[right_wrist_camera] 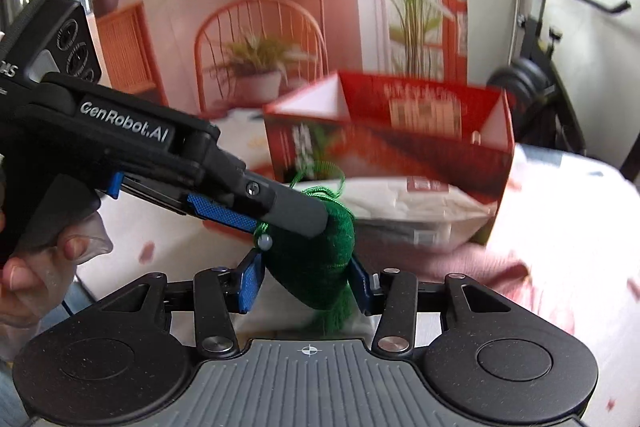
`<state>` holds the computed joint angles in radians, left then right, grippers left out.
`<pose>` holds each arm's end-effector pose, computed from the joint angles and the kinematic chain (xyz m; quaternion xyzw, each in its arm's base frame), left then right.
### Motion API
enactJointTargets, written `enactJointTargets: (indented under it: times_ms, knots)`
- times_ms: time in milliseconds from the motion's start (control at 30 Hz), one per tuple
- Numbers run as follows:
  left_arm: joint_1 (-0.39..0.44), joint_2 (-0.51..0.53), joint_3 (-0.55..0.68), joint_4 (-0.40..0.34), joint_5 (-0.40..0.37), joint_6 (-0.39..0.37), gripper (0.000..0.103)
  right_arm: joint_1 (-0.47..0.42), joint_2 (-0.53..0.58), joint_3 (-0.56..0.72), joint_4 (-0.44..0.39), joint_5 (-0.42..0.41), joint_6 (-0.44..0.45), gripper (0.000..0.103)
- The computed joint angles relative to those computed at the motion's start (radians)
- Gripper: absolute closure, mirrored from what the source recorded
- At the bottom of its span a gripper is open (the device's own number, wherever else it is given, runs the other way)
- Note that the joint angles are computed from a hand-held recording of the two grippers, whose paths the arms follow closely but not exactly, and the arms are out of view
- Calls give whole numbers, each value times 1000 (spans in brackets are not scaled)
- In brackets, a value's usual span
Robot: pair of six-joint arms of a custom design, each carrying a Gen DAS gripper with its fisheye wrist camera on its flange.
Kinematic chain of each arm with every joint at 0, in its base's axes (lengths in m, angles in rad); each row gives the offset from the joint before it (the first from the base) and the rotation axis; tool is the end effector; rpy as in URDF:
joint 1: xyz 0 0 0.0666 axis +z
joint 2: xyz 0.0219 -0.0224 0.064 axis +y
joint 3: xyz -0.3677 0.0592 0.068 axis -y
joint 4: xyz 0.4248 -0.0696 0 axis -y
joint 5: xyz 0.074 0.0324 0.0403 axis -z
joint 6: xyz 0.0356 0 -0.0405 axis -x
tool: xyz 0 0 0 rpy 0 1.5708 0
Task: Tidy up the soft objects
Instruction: 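Lift the green pouch with both tools and carry it over the box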
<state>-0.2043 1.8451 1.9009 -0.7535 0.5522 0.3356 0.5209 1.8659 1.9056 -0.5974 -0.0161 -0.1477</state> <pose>0.6727 -0.1588 0.4227 0.0578 0.8776 -0.3466 0.3262 0.6168 0.3541 0.4213 -0.1661 0.8585 0.1658 0.4560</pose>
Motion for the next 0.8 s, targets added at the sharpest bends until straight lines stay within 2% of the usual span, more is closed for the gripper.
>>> enactJointTargets:
  times_ms: [467, 633, 800]
  knots:
    - [-1, -62, -37, 102, -47, 12, 40, 6, -5, 57, 35, 32, 75, 63]
    - [0, -50, -12, 105, -63, 7, 40, 2, 0, 75, 41, 31, 93, 63]
    - [1, -17, 70, 85, -97, -15, 40, -9, 50, 170, 20, 17, 140, 63]
